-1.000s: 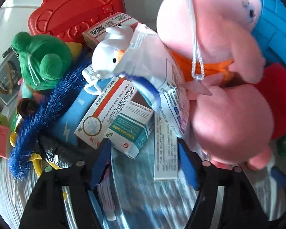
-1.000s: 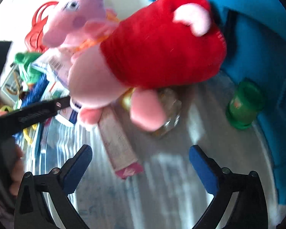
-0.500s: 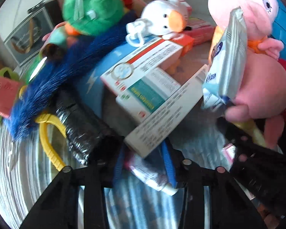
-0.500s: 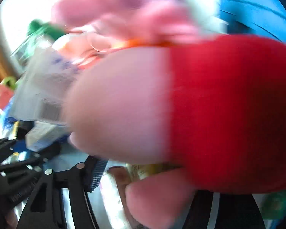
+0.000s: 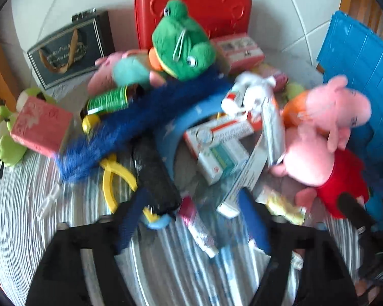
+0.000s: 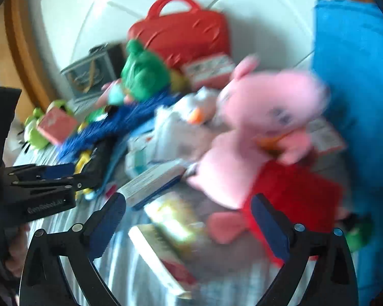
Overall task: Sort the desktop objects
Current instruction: 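Grasp a white barcoded medicine box with the left tool while the right tool grasps the Peppa Pig plush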
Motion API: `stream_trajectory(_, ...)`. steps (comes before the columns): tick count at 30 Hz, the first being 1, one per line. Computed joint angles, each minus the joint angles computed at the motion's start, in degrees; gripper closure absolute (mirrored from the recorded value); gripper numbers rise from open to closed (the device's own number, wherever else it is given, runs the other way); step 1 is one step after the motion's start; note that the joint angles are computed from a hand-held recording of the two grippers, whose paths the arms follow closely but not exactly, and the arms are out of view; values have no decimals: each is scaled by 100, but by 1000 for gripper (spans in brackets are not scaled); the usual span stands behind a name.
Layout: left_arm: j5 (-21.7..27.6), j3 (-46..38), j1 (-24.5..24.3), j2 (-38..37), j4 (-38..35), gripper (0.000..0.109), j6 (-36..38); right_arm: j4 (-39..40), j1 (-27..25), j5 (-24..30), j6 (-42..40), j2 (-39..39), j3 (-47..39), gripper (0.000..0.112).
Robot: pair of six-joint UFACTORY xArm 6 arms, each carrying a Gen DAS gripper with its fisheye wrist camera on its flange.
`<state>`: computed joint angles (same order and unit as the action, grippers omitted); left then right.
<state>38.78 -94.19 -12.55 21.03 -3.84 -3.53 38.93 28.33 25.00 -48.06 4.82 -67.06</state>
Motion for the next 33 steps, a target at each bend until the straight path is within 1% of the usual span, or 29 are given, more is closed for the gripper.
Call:
stream_trajectory(1, -115, 49, 20, 3, -45, 29, 105, -133, 0, -173, 220, 38, -76, 13)
stream_trajectory(2, -28, 284, 12, -182, -146, 29, 111, -216, -52, -230, 344, 101, -172, 13)
stream_trajectory(3, -132, 278, -36, -128, -185, 29, 357, -464, -140, -200, 583, 193, -346, 13)
stream_trajectory(4, 3, 43, -15, 50, -243, 29, 533, -728, -106, -252, 835, 387, -524, 12)
stream_trajectory(5, 141, -161, -88, 218, -146, 29, 547, -923, -202, -109, 916, 524, -711, 11)
stream_trajectory(7, 290, -350, -233, 413, 40, 29, 565, -1627, -298, 371, 1343, 934, -1207, 10)
stream_trajectory(8, 467, -596, -298, 612, 84, 29, 631, -1878, -360, 541, 1471, 1090, -1426, 10)
stream_trajectory(10, 939, -1173, -404, 1077, 183, 29, 569, -2336, -480, 754, 1659, 1403, -1740, 10)
stream_trajectory(11, 1302, -1535, -444, 1334, 256, 30, 447, -2683, -484, 874, 1918, 1636, -1956, 10)
stream_trajectory(12, 1606, -1849, -478, 1564, 361, 40, 315, -2791, -496, 1157, 1994, 1936, -2285, 10)
stream_trajectory(13, 1741, -1972, -483, 1699, 386, 44, 186, -2659, -534, 1680, 1972, 2225, -2703, 10)
stream_trajectory(14, 1636, -1882, -425, 1677, 172, 52, 88, -2287, -611, 2140, 1936, 2421, -2979, 10)
stream_trajectory(15, 1609, -1807, -374, 1654, 43, 59, 59, -2027, -677, 2360, 1990, 2457, -3035, 9)
stream_trajectory(18, 1462, -1287, -274, 1391, 251, 65, -170, -1943, -621, 2438, 1732, 2089, -2554, 9)
stream_trajectory(20, 1261, -682, -179, 1057, 361, 67, -367, -1957, -510, 2281, 1574, 1747, -2094, 9)
stream_trajectory(22, 1068, -34, -101, 666, 302, 67, -359, -1564, -475, 2603, 1364, 1497, -1881, 9)
stream_trajectory(24, 870, 589, -94, 282, 505, 69, -401, -1176, -469, 3019, 1013, 1257, -1708, 9)
stream_trajectory(26, 803, 999, -78, 10, 400, 70, -246, -1209, -447, 2978, 949, 1089, -1521, 9)
stream_trajectory(27, 764, 1163, -75, -108, 265, 70, -115, -1391, -427, 2789, 1019, 1009, -1406, 9)
stream_trajectory(29, 530, 1373, -124, -244, 316, 70, -79, -1745, -429, 2550, 1248, 985, -1386, 9)
stream_trajectory(31, 334, 1378, -190, -195, 506, 66, -139, -1959, -438, 2348, 1437, 975, -1397, 9)
stream_trajectory(32, 313, 1289, -221, -89, 601, 60, -205, -1930, -455, 2367, 1423, 1007, -1499, 9)
stream_trajectory(33, 276, 1201, -244, 26, 656, 59, -276, -1889, -460, 2399, 1358, 1037, -1617, 9)
